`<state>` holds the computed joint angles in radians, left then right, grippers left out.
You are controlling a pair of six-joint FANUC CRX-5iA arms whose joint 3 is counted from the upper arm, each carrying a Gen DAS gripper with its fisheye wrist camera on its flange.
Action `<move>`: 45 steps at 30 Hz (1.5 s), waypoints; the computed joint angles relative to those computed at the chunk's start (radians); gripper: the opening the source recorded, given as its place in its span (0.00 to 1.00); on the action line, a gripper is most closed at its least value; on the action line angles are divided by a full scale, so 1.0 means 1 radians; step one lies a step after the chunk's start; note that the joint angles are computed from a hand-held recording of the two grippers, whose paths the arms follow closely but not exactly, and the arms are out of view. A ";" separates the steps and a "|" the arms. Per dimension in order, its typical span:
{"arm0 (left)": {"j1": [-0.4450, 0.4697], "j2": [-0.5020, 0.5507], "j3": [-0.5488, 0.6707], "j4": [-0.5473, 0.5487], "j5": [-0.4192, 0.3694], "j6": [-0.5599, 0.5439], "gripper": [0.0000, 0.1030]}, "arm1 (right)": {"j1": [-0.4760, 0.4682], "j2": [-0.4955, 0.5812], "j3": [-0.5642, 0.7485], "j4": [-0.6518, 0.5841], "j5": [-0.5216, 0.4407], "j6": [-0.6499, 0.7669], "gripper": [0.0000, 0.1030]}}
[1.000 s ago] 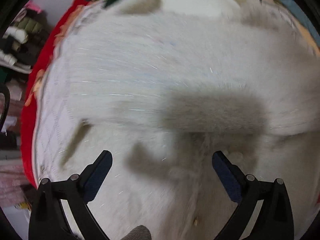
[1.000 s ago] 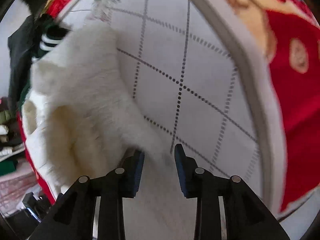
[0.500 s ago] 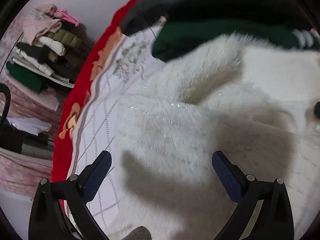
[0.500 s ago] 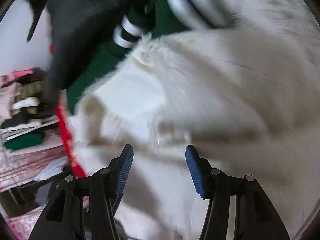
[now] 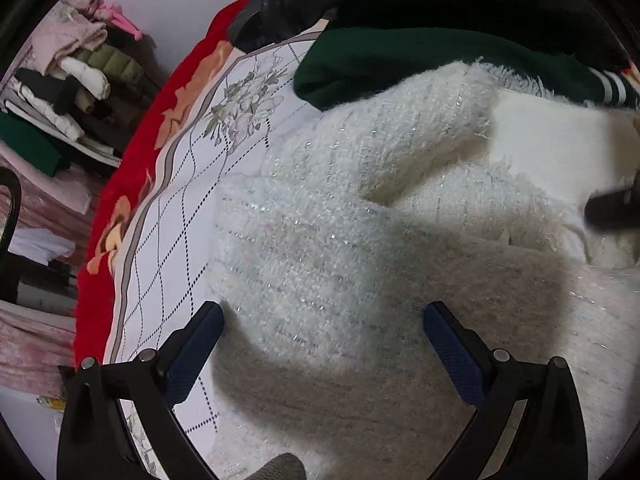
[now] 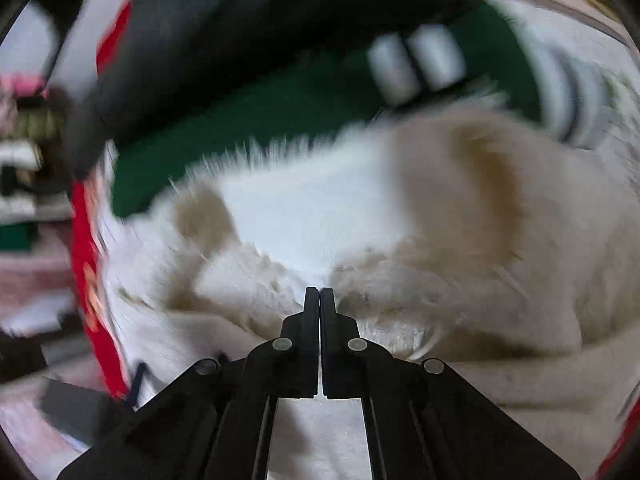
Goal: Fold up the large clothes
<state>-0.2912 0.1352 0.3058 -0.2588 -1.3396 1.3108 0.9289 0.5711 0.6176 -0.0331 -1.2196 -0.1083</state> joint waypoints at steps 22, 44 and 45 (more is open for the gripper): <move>-0.073 -0.319 -0.274 0.014 -0.125 0.007 1.00 | 0.312 -0.472 -0.621 -0.036 -0.179 -0.270 0.11; -1.115 -0.156 -0.156 -0.371 -0.646 0.550 1.00 | 0.966 -1.236 -1.123 0.111 -0.272 -0.896 0.68; -1.126 -0.140 -0.173 -0.396 -0.649 0.550 1.00 | 0.951 -1.239 -1.125 0.092 -0.276 -0.882 0.68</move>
<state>-1.4173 -0.0049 0.1329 -0.6553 -1.9883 1.8604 1.8795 -0.6679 -0.5073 0.0591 -1.4957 -0.9907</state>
